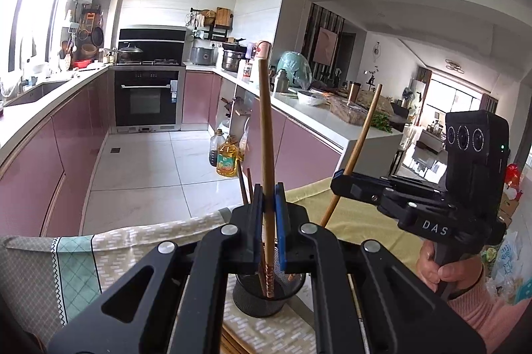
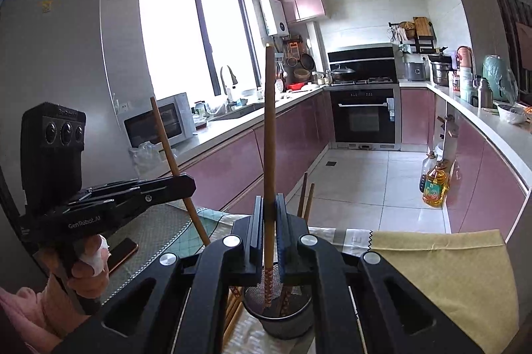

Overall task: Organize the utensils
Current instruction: 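Lift the chopstick with the right gripper and insert it into the mesh holder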

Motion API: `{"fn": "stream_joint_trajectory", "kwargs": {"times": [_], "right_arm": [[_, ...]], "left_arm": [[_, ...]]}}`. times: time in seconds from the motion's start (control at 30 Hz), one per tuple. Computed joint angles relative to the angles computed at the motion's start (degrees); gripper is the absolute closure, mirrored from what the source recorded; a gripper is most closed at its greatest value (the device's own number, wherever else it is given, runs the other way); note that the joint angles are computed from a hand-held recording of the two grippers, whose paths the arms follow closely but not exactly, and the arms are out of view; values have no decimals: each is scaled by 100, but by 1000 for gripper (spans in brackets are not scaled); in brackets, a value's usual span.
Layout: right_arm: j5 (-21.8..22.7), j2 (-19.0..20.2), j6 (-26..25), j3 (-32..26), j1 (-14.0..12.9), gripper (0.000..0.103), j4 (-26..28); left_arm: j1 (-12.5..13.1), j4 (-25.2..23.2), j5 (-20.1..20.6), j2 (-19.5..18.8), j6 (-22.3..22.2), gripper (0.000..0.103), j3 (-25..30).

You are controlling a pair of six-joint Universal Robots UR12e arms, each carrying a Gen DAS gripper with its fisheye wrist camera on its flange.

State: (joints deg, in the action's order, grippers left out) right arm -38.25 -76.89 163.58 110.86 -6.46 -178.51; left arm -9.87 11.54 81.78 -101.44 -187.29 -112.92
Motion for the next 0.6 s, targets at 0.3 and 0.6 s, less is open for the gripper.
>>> {"fn": "stream_joint_trajectory", "kwargs": {"times": [0.3,0.6], "right_arm": [[-476,99,-450,-103,174,97,745],[-827,92,-1071,-230,266,97,1897]], "left_arm": [[-93,-568,207,-237,73,96,254],[30,-1213,-231,-372,405,96,324]]}}
